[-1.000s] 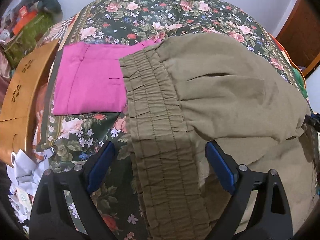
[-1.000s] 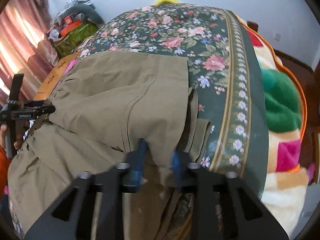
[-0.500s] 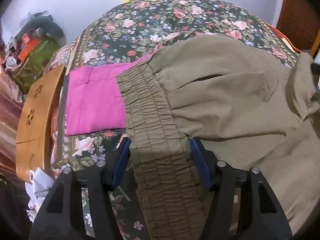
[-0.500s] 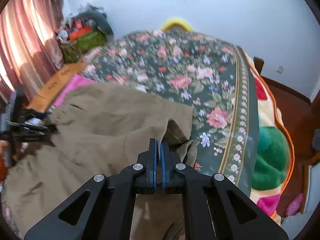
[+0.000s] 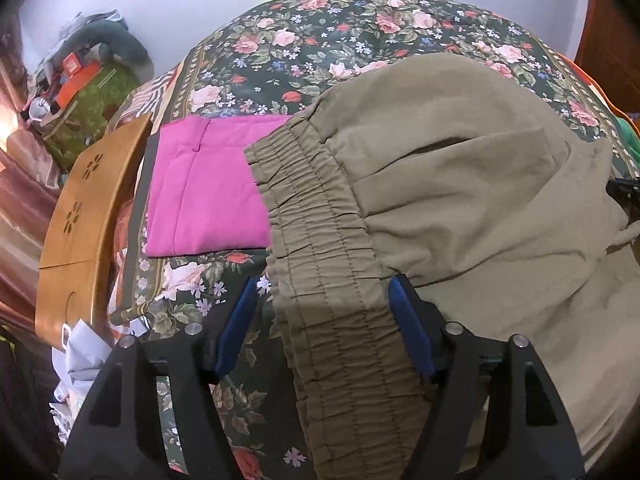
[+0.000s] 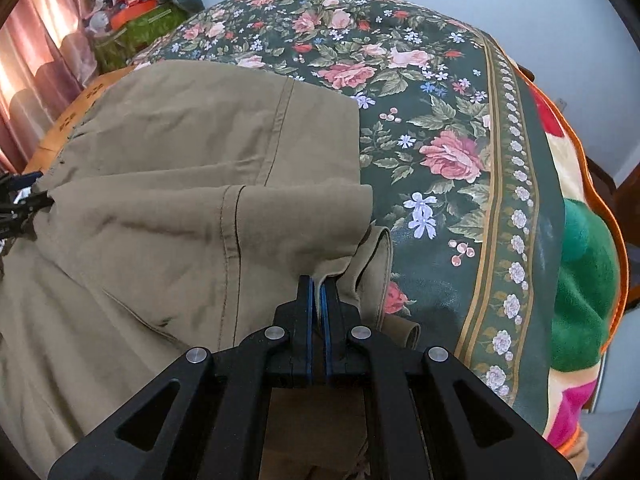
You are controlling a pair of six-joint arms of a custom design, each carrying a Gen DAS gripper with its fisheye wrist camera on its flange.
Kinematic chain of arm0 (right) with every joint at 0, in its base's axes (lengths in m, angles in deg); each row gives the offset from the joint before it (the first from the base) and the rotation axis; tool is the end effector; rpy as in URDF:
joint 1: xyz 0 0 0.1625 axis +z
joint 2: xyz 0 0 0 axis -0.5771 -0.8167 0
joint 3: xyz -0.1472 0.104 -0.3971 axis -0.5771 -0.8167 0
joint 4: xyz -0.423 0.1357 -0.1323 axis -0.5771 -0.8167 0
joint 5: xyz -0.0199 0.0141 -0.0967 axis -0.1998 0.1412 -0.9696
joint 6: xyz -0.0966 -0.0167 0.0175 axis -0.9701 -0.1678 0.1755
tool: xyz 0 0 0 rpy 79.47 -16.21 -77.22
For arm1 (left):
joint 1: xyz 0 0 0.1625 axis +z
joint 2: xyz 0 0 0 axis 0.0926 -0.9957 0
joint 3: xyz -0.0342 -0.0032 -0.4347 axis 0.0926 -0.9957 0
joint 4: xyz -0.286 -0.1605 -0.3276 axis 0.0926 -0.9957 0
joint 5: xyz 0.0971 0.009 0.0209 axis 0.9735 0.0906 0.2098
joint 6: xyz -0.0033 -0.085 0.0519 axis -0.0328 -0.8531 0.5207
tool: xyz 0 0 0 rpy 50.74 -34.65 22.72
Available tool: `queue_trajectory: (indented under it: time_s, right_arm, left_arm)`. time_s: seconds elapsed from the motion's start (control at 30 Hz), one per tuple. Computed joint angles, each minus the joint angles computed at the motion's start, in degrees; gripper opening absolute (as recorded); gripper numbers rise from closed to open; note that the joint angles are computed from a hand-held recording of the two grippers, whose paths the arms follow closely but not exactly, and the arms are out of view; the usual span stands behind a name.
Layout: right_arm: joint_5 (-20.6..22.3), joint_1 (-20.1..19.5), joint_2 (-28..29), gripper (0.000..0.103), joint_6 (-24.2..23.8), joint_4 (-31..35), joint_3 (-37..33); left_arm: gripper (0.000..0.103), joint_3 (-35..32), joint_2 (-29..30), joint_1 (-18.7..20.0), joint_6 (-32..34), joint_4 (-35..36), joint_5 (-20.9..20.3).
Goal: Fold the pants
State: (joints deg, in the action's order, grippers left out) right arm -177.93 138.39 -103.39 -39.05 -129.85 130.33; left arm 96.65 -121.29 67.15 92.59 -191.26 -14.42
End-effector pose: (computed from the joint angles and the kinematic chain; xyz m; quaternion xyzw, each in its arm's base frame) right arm 0.2432 -0.7491 0.0994 0.1202 -0.9033 0.2200 0.3482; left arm -0.0736 -0.9028 0.2188 0.2976 0.8624 -0.1508 0.3807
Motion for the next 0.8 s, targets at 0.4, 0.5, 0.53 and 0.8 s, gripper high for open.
queue_trajectory:
  time_s: [0.4, 0.5, 0.53, 0.8]
  right_arm:
    - [-3.22, 2.39, -1.64, 0.013, -0.38, 1.57, 0.14]
    - [-1.84, 3.11, -2.75, 0.024, -1.82, -1.85, 1.09]
    - [-1.53, 3.34, -2.89, 0.028, -2.50, -3.06, 1.21]
    - [1.40, 3.76, -0.94, 0.044, -6.27, -8.41, -3.53]
  left_arm:
    - [0.074, 2.06, -3.19, -1.79, 4.32, 1.25, -1.02]
    - [0.078, 1.57, -3.69, -2.22, 4.52, 0.82, -2.90]
    - [0.080, 0.96, -3.67, -2.27, 4.05, 1.27, -3.69]
    - [0.087, -9.98, 2.10, -2.08, 2.11, 3.18, -4.89]
